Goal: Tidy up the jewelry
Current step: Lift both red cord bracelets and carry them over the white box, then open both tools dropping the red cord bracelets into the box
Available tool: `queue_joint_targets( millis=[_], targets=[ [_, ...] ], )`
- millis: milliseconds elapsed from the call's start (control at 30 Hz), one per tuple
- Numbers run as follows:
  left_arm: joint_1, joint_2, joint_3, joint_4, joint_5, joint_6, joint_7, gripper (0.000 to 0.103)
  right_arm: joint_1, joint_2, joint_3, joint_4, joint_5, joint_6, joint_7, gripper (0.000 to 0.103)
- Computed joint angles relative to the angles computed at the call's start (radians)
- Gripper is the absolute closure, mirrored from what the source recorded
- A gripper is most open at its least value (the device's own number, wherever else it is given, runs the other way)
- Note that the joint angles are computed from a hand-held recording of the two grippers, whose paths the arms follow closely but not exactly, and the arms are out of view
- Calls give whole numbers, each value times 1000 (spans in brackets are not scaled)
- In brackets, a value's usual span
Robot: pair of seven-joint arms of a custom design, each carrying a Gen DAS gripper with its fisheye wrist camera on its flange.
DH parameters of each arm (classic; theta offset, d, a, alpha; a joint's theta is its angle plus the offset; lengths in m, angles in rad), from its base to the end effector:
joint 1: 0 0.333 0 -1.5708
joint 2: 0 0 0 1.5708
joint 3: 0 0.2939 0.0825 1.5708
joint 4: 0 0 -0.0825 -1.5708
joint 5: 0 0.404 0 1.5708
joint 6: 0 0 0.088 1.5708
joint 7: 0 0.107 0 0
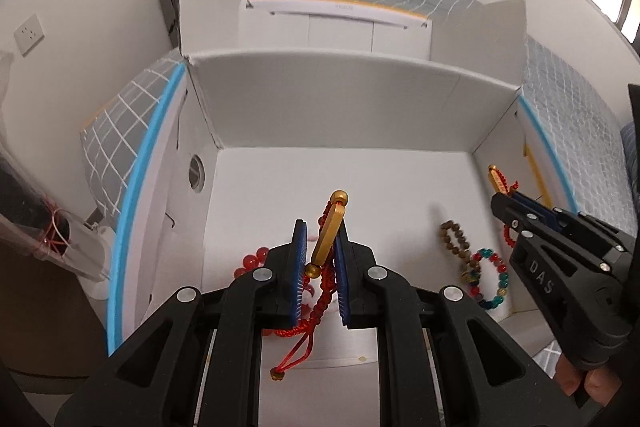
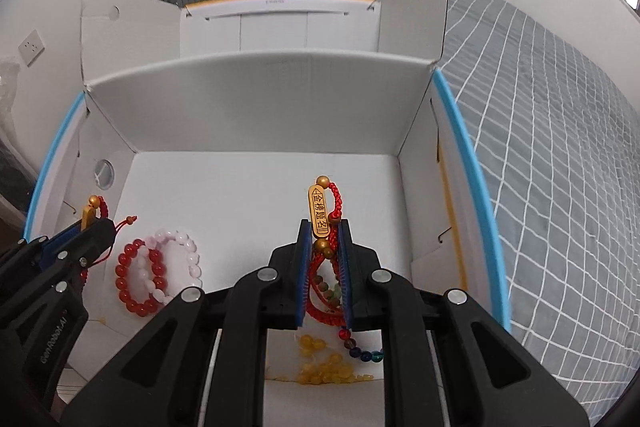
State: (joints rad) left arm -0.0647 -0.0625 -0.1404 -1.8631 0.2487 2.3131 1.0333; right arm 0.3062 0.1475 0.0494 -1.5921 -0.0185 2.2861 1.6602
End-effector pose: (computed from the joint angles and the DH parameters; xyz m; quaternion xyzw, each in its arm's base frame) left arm 0.5935 -0.1205 0.5699 -0.7471 0.6049 -0.1839 0.2052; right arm 0.6268 0.2300 0.5795 -0.7668 0.5823 -0.1482 0.2257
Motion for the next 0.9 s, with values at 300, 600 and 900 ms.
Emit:
queue_joint_targets(
  millis=[300,600,900],
  targets=[
    [3,3,-1,0,33,-15,-27,72,2,0,-3,-8,-14,20,15,70],
    [4,-42,-5,-42,67,36,-74,32,-8,-44,-6,-52,-20,77,32,38],
    [1,-137,-14,-125,86,93,-102,12,-38,-200,3,-225,-67,221,68,17]
  ],
)
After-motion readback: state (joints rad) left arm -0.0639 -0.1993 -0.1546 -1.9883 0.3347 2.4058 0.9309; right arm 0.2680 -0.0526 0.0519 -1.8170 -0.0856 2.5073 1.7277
